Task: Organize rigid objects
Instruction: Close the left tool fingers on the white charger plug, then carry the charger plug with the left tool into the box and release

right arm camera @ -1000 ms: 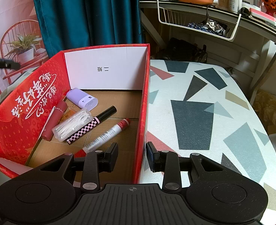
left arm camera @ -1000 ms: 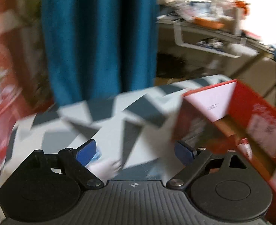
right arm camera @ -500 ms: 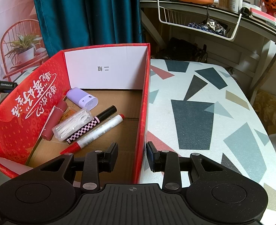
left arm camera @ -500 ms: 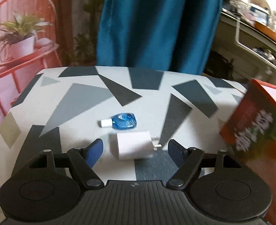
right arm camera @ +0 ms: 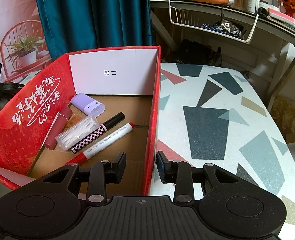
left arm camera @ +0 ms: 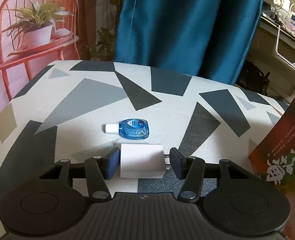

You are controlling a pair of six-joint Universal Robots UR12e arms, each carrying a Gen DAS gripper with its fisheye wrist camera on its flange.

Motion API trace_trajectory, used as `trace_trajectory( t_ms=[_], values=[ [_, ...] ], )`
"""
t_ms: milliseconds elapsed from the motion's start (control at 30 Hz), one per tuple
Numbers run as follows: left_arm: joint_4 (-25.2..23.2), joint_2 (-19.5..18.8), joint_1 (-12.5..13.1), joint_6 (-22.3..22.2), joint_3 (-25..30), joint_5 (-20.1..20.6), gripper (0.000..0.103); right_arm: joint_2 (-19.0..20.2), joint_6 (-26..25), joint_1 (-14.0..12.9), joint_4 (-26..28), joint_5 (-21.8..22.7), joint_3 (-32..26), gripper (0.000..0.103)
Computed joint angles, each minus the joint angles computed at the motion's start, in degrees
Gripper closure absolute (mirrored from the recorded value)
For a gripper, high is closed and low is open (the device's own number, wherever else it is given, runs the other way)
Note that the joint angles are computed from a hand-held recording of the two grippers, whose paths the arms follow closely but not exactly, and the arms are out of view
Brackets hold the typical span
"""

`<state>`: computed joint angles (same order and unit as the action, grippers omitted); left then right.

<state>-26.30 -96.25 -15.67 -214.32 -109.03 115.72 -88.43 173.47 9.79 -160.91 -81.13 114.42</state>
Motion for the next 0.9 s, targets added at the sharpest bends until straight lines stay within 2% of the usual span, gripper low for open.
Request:
trace_trajectory(
  t_ms=[33, 133, 433, 700, 900],
  values=[
    [0.29, -0.02, -0.17, 0.11, -0.09, 0.54, 0.053, -0.01, -0.01, -0.01, 0.01, 0.01, 0.01, 0.071],
    [1.15, 0.14, -0.39, 0.49, -0.49, 0.46, 0.053, 0.0, 0.01, 0.0, -0.03, -0.01, 0.0, 0.071],
    [5.68, 1.55, -1.98, 6.61, -2.35, -4.5, 0.053, 0.0, 0.03, 0.0, -0.11, -0.01, 0.03, 0.071],
    [5.48, 2.77, -3.1, 8.52, -2.52, -8.79, 0.053, -0.03, -0.02, 0.0, -0.07, 0.0, 0.05, 0.071],
    [5.69, 4.18, -4.91, 7.5, -2.61, -7.37, 0.053, -0.03, 0.23, -0.01, -0.25, 0.09, 0.1, 0.071]
  ],
)
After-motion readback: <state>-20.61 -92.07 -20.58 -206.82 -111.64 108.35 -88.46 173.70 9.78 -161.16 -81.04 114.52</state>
